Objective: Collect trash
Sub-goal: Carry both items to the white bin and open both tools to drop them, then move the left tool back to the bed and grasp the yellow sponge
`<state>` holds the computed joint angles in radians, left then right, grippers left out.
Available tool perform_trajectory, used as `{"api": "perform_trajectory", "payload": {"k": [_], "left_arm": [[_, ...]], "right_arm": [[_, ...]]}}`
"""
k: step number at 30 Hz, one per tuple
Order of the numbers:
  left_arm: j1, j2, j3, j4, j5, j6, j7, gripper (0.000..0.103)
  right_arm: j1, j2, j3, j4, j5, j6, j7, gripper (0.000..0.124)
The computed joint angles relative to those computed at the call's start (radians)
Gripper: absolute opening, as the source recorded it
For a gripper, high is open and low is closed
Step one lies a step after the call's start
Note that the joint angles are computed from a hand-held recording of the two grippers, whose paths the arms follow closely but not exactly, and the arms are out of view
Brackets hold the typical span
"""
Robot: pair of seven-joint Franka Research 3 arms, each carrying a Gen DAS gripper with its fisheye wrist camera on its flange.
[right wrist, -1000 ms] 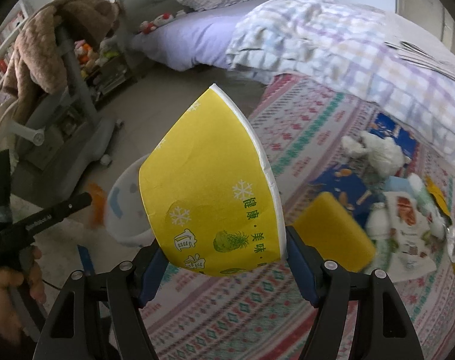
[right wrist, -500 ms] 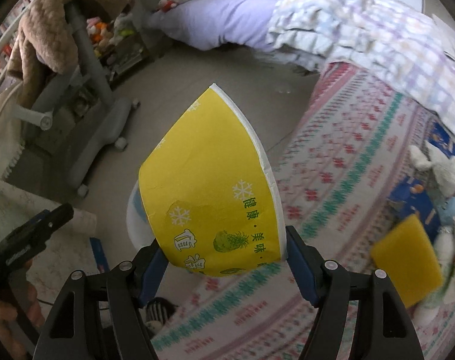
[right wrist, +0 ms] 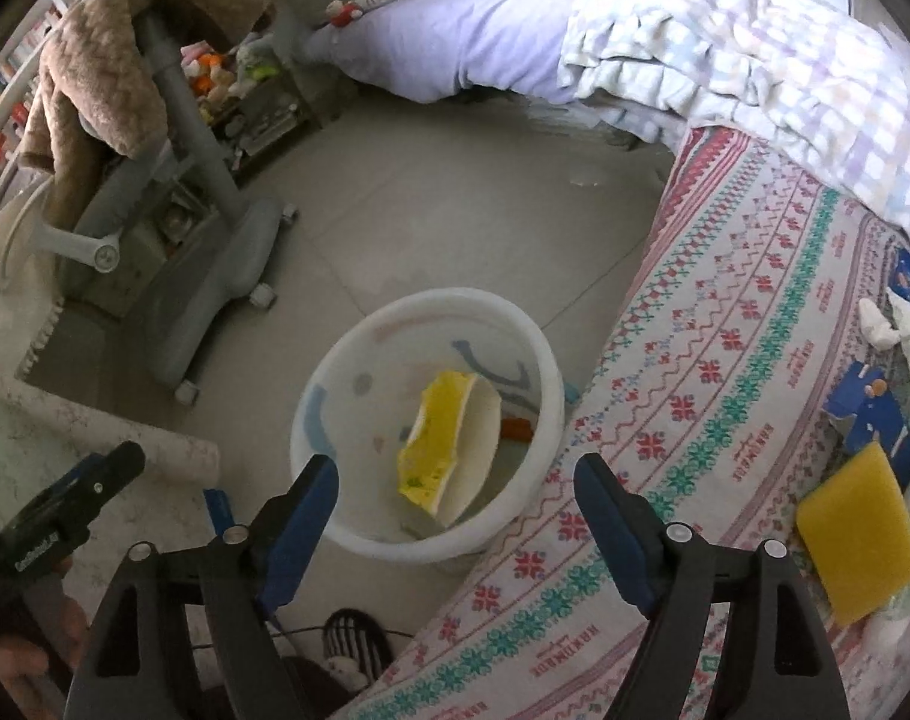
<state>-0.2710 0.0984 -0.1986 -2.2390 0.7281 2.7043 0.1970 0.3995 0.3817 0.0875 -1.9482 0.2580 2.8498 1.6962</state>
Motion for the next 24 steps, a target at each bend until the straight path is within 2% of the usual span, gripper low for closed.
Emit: {"api": "perform_trajectory", "payload": {"k": [7, 11, 18, 24], "left_arm": [[-0.010, 0.007, -0.006, 0.012, -0.014, 0.004, 0.023, 0.093], [-0.021, 0.020, -0.011, 0.031, -0.025, -0.003, 0.044, 0.093], [-0.055, 0.059, -0.019, 0.088, -0.023, -0.032, 0.064, 0.093], [-0.100, 0.116, -0.026, 0.168, -0.026, -0.069, 0.097, 0.093]], "right_arm": [[0.033, -0.082, -0.050, -0.103, -0.093, 0.014, 0.061, 0.082], [0.009, -0.143, -0.044, -0.190, -0.096, 0.040, 0.062, 0.082], [-0.020, -0.251, -0.083, -0.320, -0.208, 0.052, 0.147, 0.082], [-0.096, -0.340, -0.088, -0.424, -0.281, 0.080, 0.210, 0.082]]}}
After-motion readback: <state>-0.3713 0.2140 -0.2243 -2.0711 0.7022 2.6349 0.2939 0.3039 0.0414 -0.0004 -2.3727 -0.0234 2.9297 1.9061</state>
